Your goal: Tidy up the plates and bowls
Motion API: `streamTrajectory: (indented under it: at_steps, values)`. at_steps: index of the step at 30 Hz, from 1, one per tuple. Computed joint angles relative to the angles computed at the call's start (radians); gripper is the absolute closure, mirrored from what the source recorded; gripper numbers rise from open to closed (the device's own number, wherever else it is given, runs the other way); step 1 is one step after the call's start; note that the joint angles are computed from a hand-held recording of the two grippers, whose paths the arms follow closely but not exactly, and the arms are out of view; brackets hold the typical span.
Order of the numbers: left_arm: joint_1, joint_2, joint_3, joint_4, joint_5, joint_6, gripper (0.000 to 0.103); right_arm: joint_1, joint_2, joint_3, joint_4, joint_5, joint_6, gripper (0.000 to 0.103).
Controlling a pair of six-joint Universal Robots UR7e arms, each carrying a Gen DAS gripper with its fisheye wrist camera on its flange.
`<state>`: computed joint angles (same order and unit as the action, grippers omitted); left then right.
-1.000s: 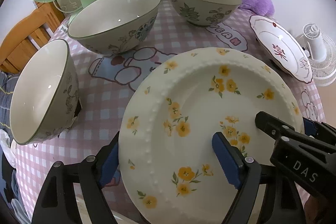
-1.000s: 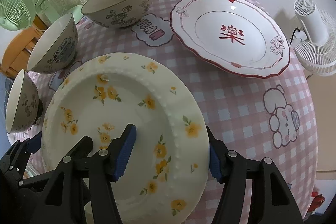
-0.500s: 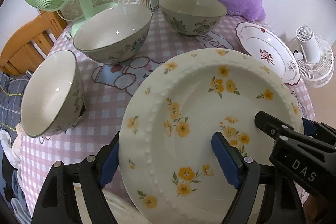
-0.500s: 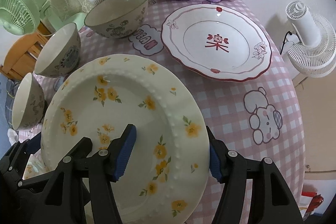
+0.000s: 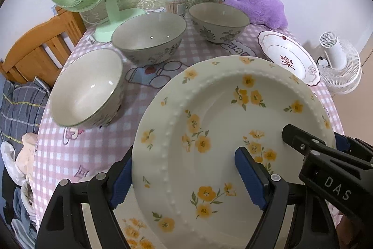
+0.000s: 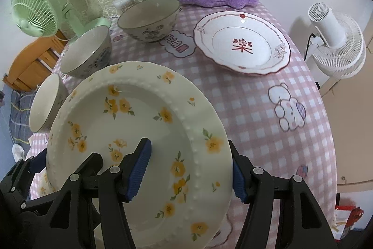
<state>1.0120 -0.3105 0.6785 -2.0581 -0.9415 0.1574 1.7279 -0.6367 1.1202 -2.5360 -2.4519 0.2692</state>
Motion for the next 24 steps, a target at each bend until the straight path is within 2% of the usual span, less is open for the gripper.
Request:
streamTrajectory:
  at_steps: [15,24]
  values:
    - [0.039,-0.184,0.238,-0.069,-0.009,0.037,0.021,0.077,0.034,0.049,0.023,-0.035,0.126,0.037]
    - [0.071,-0.256,0.326,-0.078,-0.021,0.062,0.021,0.105,0.069,0.060,0.054,-0.039,0.197,0.037]
